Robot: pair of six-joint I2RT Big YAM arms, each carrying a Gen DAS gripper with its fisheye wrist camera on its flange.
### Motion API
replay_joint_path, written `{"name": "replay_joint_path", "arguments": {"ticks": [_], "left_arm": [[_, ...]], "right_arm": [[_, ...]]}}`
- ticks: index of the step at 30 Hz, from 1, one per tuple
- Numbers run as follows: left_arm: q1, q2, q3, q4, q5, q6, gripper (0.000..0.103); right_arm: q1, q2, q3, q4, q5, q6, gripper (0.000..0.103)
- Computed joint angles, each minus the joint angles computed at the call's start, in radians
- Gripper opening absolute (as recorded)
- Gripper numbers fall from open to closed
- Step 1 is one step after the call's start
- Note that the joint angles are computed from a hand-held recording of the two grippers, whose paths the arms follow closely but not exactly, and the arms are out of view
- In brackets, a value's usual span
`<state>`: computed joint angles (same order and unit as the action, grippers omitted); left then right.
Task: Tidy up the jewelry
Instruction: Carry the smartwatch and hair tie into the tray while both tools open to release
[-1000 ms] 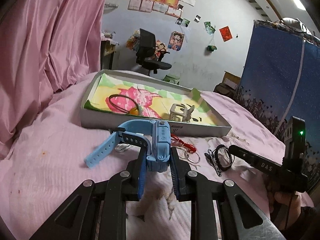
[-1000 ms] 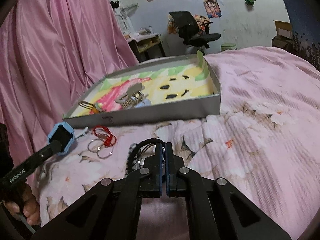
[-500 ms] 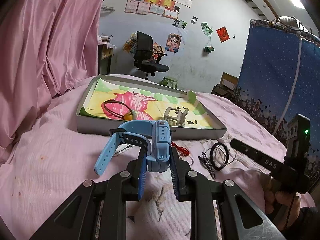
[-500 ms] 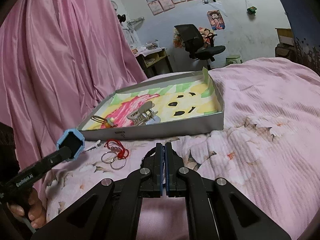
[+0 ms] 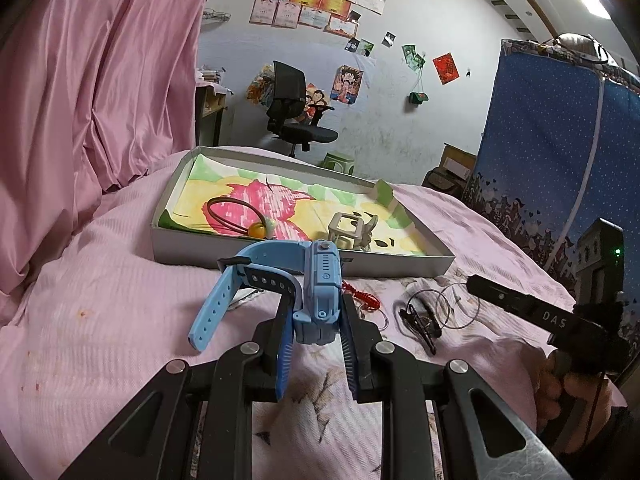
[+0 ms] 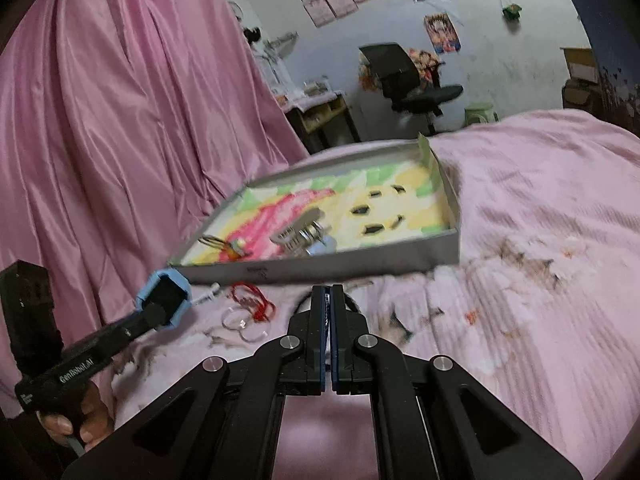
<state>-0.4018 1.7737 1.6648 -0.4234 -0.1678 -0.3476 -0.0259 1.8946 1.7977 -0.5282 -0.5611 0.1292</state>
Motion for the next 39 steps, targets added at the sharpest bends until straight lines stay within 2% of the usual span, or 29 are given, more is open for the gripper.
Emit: {"name": "replay_joint_path", "arguments": {"ticks": [11, 18, 23, 25, 27, 33, 36, 38, 39], "left_arm": [[0.003, 0.004, 0.026, 0.020, 0.013, -0.005, 0.021], [0.020, 0.074, 0.163, -0.045, 0.034, -0.004, 0.021], [0.045, 0.185, 0.352, -0.165, 0.072, -0.006, 0.021], [0.056, 0.252, 0.465, -0.253, 0.087, -0.025, 0.021], [0.062, 0.296, 0.538, -0.309, 0.087, -0.039, 0.021], [0.072, 0.489, 0.872, -0.591, 0.095, -0.032, 0.021], [0.067, 0.517, 0.920, -0.636, 0.094, -0.012, 0.021], [0.062, 0.558, 1.000, -0.699, 0.082, 0.004, 0.021], [0.059, 0.597, 1.074, -0.753, 0.075, 0.011, 0.021]], "right_arm": [[-0.006, -0.061, -0.022, 0.075, 0.025, -0.016, 0.002], [0.000, -0.018, 0.080, 0.074, 0.015, -0.011, 0.002], [0.021, 0.066, 0.236, 0.033, 0.047, -0.040, 0.002], [0.031, 0.121, 0.327, -0.005, 0.061, -0.042, 0.002], [0.040, 0.167, 0.399, -0.044, 0.075, -0.042, 0.002], [0.055, 0.292, 0.566, -0.205, 0.091, -0.050, 0.002], [0.054, 0.334, 0.615, -0.285, 0.094, -0.047, 0.002], [0.052, 0.351, 0.631, -0.323, 0.096, -0.046, 0.002], [0.051, 0.365, 0.652, -0.353, 0.098, -0.047, 0.002]]}}
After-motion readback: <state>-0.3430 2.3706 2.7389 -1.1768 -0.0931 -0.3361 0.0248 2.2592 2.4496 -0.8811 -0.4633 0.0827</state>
